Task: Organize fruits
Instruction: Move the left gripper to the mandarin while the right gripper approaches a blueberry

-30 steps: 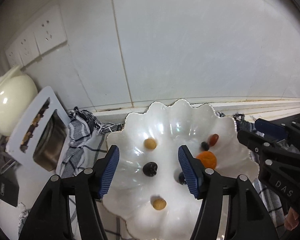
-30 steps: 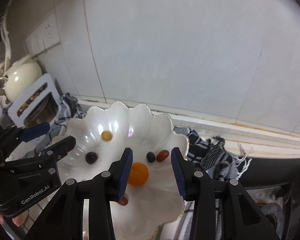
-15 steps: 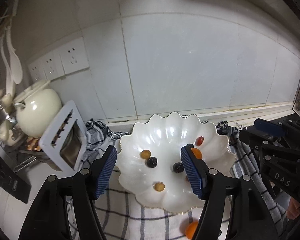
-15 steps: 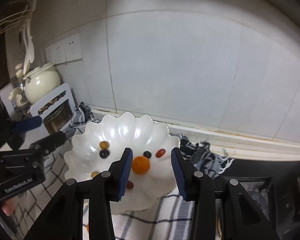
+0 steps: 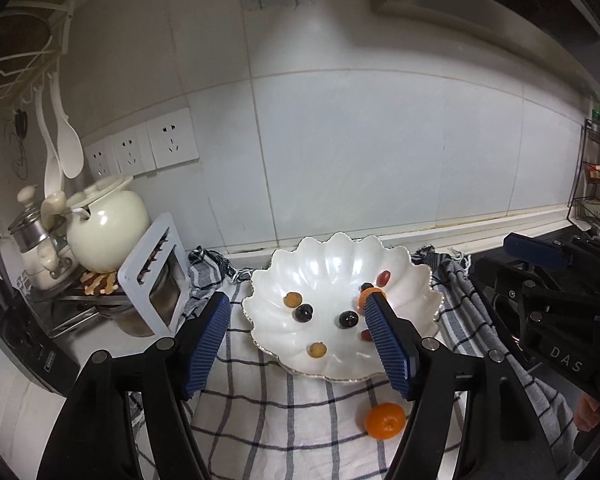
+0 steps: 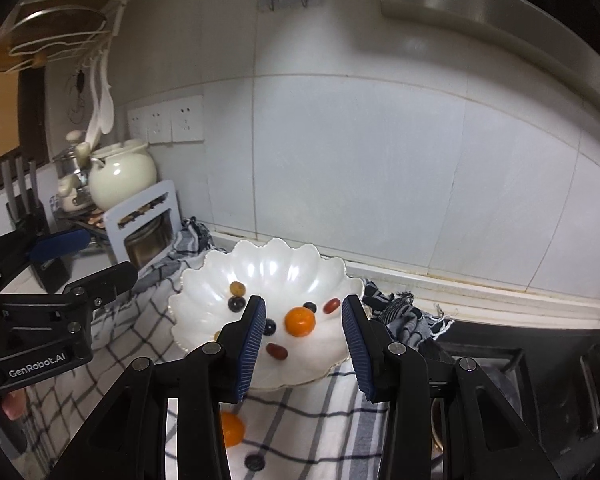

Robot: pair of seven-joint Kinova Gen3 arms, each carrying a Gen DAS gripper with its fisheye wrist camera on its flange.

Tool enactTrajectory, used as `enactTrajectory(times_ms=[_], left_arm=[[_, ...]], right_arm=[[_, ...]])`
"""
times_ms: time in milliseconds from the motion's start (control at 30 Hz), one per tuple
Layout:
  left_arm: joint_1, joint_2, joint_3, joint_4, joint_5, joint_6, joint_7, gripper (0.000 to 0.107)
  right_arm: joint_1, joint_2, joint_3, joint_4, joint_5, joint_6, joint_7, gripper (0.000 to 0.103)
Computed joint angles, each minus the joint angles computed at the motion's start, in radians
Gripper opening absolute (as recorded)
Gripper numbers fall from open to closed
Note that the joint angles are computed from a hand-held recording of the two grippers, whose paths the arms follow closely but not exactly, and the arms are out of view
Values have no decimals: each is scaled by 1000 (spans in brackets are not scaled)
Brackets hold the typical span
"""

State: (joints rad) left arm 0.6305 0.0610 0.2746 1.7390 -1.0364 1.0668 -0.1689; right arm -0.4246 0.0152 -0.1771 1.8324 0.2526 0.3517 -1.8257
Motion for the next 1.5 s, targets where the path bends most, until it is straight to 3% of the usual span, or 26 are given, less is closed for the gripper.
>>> enactTrajectory(times_ms=[100, 533, 800, 1067, 1400, 1500], left_arm=[[16, -19, 17, 19, -14, 21, 22, 72], [53, -58, 93, 92, -22, 59, 98, 73], [47, -67, 97, 136, 13, -9, 107, 73], [45, -58, 92, 181, 24, -66, 107, 73], [47, -37, 76, 226, -5, -146, 91, 73], [47, -31, 67, 248, -17, -177, 80, 73]], right_arm=[[-2, -32, -11, 31, 34, -13, -37, 41], [32, -137, -64, 132, -58, -20, 26, 41], [-4, -139, -17, 175, -205, -13, 161, 41], [10, -127, -46, 212, -199, -9, 154, 41], [-16, -91, -7, 246, -313, -25, 264, 41], [-8, -77, -16, 254, -303, -33, 256, 41]])
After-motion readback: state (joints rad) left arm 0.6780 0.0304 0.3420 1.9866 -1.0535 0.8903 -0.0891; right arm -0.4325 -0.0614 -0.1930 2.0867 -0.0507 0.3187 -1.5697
